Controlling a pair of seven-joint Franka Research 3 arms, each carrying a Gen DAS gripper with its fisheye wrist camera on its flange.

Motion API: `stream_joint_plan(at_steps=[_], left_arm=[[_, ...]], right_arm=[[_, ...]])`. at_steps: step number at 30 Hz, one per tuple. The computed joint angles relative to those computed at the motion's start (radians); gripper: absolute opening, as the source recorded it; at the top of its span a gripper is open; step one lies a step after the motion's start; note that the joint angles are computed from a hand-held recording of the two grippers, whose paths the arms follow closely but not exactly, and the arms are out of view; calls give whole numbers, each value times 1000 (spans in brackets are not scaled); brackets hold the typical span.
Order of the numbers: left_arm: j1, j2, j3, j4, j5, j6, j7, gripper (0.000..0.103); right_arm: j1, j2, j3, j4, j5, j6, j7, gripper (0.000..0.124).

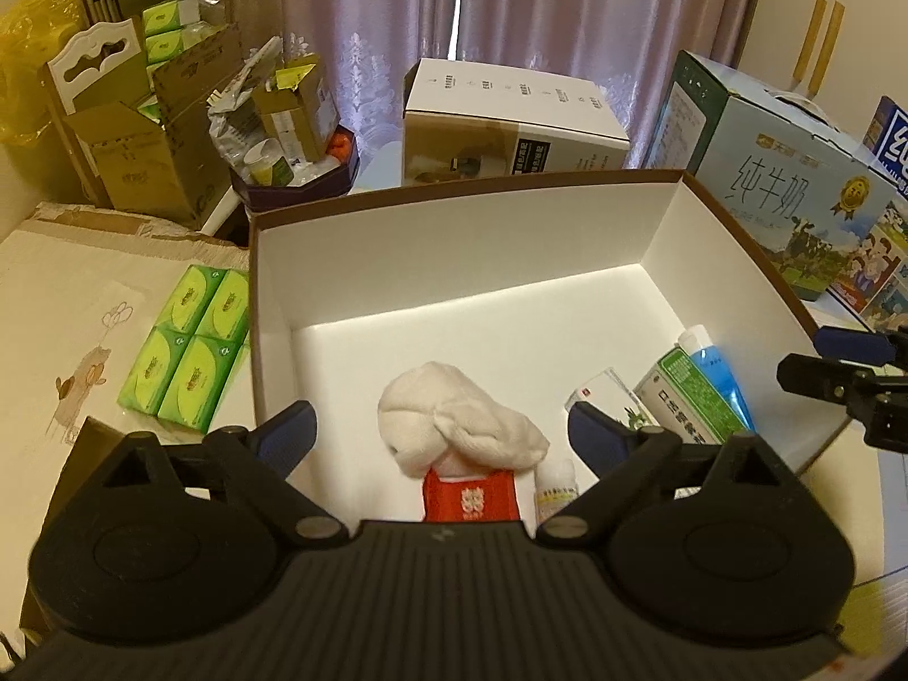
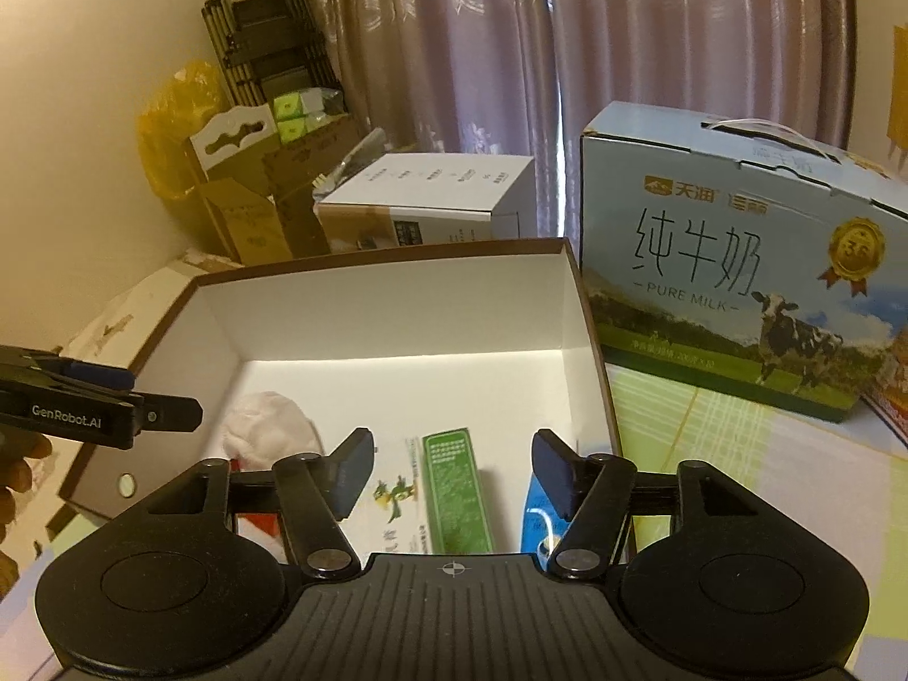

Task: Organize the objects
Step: 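Withdraw both open tools from the box back toward the table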

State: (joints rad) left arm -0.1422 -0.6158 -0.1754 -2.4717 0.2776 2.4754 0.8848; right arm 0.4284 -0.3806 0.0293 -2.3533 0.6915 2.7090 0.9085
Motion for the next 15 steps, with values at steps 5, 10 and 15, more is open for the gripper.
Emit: stream_joint_plan(at_steps=[5, 10, 15], left_arm=[[-15, -57, -7, -18, -12, -30, -15, 94], [-33, -113, -20, -27, -14, -67, -29, 94], [-60, -164, -35, -33, -21, -115, -45, 94]], right_arm=[[2, -71, -2, -50, 1, -5, 20, 62], [4, -140, -10, -94, -2, -17, 48, 63], [3, -217, -18, -141, -7, -37, 85, 64]])
